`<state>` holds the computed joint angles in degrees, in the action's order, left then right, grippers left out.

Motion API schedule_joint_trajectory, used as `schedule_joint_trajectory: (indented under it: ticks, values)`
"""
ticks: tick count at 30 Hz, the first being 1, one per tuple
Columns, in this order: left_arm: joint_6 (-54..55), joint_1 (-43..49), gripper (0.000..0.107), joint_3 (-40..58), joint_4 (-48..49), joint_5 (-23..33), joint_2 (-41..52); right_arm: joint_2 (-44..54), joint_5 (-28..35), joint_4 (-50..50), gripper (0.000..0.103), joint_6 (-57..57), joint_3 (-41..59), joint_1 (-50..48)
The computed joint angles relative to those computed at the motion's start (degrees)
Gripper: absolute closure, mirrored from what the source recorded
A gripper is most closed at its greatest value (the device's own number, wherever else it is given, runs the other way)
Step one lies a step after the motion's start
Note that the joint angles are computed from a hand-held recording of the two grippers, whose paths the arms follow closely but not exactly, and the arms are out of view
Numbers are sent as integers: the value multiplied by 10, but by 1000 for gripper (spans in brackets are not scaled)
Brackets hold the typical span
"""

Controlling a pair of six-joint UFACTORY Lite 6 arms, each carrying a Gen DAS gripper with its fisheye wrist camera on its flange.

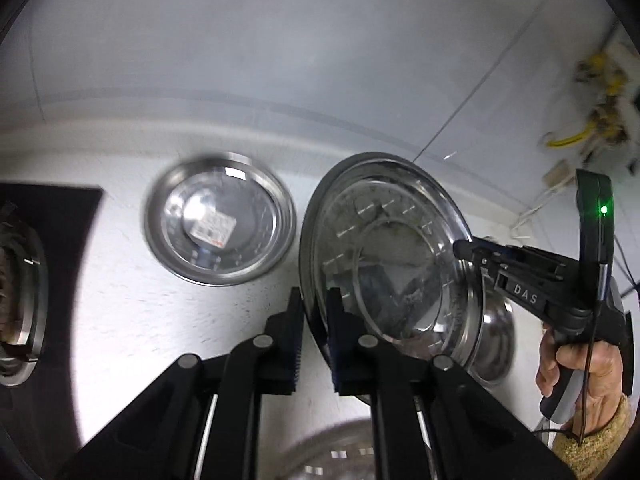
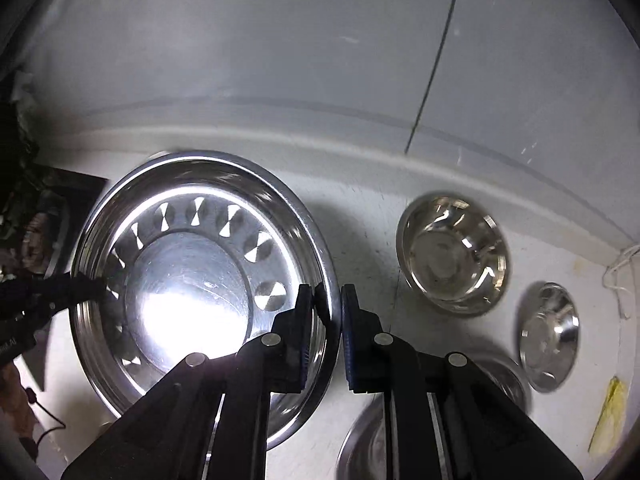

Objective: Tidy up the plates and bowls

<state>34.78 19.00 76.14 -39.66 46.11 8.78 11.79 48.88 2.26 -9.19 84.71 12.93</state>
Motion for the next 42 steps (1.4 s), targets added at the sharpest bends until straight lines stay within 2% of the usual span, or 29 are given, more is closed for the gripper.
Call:
schedule_joint_trajectory:
  ticks: [6,13,15,17,19,21,24,29,31,34,42]
  values:
    - [38,87,97,-34,-1,126,-162,-148,111,-12,91,49,14,52]
    - [131,233,97,-124,-27,295,-316,-341,226,-9,93,103,-63,105]
    - [159,282,97,-159,-28,345,-353,-402,247,0,93,113,-110,114]
    - [187,317,97,-210,-20,380,-397,-464,266,-20,92,174,-168,172]
    - [207,334,97,-265,-3,389,-425,-527,284,-20,92,226,-234,212]
    - [223,345,97,-333,20,378,-438,-588,290,11,92,216,-312,189]
    - [218,321,97,-421,50,315,-455,-661,288,42,93,213,-423,166]
    - [203,284,97,-492,66,227,-440,-706,262,60,93,183,-533,129]
    - [202,275,97,-504,66,211,-440,-707,257,77,93,130,-553,76]
    - [177,240,97,-515,67,172,-434,-699,250,86,94,98,-561,44]
    - [146,191,97,-531,71,102,-412,-698,263,94,94,61,-562,2]
